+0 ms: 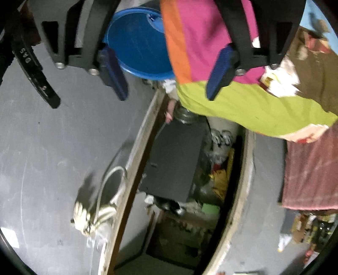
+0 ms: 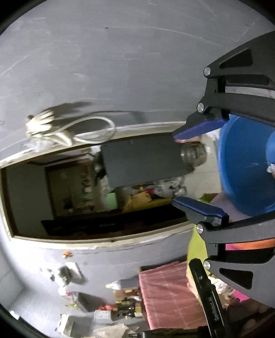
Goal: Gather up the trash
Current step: 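Move both tools back over the remaining trash on the bed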
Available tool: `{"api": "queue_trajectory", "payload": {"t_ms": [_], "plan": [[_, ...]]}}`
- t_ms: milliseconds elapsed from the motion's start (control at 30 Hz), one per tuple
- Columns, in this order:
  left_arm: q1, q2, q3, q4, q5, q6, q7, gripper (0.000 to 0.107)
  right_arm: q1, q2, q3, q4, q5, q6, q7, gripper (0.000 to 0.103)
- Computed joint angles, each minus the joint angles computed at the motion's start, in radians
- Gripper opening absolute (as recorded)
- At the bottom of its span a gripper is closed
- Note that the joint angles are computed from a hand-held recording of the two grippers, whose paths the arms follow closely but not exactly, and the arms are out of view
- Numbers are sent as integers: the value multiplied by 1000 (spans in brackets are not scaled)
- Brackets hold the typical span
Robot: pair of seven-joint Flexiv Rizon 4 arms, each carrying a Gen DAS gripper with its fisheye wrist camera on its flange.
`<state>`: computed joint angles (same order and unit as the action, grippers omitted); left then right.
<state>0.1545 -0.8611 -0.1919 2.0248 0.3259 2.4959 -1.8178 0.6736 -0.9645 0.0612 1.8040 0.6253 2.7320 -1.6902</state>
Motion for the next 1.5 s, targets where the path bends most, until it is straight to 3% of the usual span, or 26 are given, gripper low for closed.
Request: {"api": "queue_trajectory", "payload": {"t_ms": [67,133,267,667,900,1133,1500], "plan": [[2,16,25,34,-15,62,3,90,10,3,5,6,-5,44,5,79],[-1,33,49,73,-34,113,8,101,20,9,12,10,-6,74,1,85],[-2,64,92,136,-61,186,32,101,39,17,25,13,-18,104,-10,103],[90,101,158,295,-21,326,51,101,123,44,63,-1,26,101,-103,103],[177,81,203,363,12,365,73,101,178,20,75,-53,40,36,-148,103],[274,30,209,369,80,310,90,101,217,-11,59,-117,22,-101,-203,103],[391,22,109,292,204,8,86,100,220,-60,-14,-178,-84,-397,-104,103]]}}
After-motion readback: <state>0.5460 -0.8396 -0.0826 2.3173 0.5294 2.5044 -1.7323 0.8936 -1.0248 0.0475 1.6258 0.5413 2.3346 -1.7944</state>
